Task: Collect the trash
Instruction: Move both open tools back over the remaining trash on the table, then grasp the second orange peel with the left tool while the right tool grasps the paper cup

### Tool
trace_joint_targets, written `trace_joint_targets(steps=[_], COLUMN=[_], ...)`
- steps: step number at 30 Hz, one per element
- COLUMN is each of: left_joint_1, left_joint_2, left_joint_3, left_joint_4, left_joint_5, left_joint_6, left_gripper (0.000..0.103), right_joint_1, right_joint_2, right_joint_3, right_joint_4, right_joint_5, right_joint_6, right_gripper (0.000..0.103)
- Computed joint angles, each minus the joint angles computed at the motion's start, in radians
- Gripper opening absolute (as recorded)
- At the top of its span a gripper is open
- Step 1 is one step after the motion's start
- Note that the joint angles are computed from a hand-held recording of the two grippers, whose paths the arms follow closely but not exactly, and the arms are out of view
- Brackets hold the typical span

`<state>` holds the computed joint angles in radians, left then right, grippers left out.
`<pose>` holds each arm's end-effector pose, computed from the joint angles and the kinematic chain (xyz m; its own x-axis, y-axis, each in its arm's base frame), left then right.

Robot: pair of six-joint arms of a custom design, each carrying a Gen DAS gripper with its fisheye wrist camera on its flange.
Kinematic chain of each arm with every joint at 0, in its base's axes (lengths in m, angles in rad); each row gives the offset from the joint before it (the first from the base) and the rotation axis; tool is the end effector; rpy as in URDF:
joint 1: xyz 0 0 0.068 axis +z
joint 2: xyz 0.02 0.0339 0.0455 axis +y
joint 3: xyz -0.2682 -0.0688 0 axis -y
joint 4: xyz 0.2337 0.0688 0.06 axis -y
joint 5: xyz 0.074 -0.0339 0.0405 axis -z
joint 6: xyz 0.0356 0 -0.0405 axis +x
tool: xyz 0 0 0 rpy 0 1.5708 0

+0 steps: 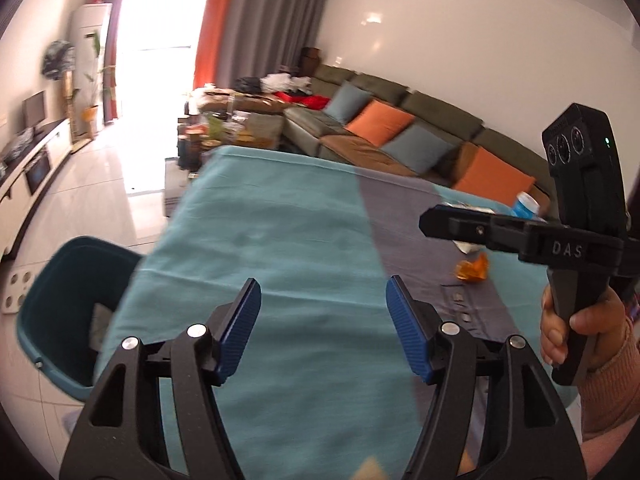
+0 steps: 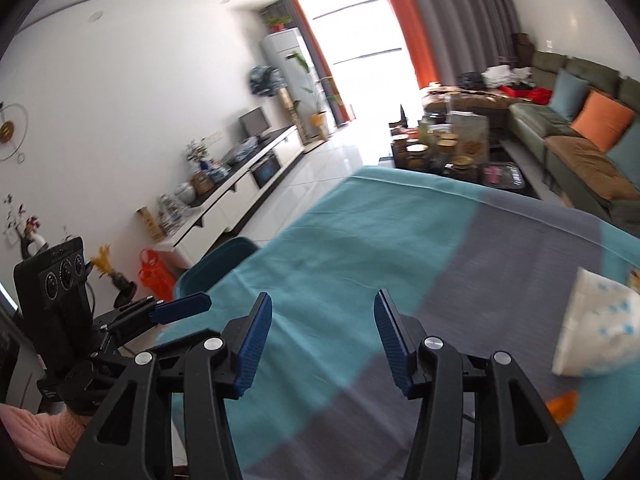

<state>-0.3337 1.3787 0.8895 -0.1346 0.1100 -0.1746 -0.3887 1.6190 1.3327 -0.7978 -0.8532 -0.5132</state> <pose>0.2747 -0.0994 0.2560 -0.6147 0.0303 -0.7882 0.3076 0.9293 -0.2041 0.3059 -0.0963 0.2868 -0.6748 -0.0725 -0.7344 -0.4686 0.8109 0.3505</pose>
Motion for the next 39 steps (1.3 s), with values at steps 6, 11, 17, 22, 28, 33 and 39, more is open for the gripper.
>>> trace_joint_targets(steps=[6,11,17,22,28,33,39], left_joint_1=[-0.155,-0.239,-0.276,-0.296,-0.301,-0.298,-0.290], left_joint_2=[0.184,0.348,0.535,0.647,0.749,0.793,0.811], left_joint_3=[0.147,0.313,0.526,0.663,0.798,0.853,0.870], left_joint_4=[-0.018,-0.064,-0.146,-0.213,-0.280,-0.311,-0.314], left_joint_5=[-0.015,-0.005,0.023,0.040,0.072,0.099,0.132], left_joint_6=[-0.014,-0.033,-0.037,-0.054,-0.078,-0.079,-0.082], left_gripper=[0.064,0.064,0.063,0.061,0.056,0.048,0.039], right_joint_1=[-0.149,-0.235,-0.264,-0.262,-0.262,-0.273,-0.281], right_joint_2=[0.024,0.065,0.164,0.237,0.293,0.302,0.335], right_joint_3=[0.021,0.040,0.101,0.153,0.187,0.199,0.231], right_joint_4=[0.049,0.119,0.163,0.153,0.143,0.124,0.093], right_joint_5=[0.013,0.033,0.077,0.082,0.078,0.074,0.065], right_joint_6=[0.038,0.082,0.126,0.142,0.140,0.123,0.126], right_gripper=[0.051,0.058,0.059,0.059,0.059,0.058,0.043])
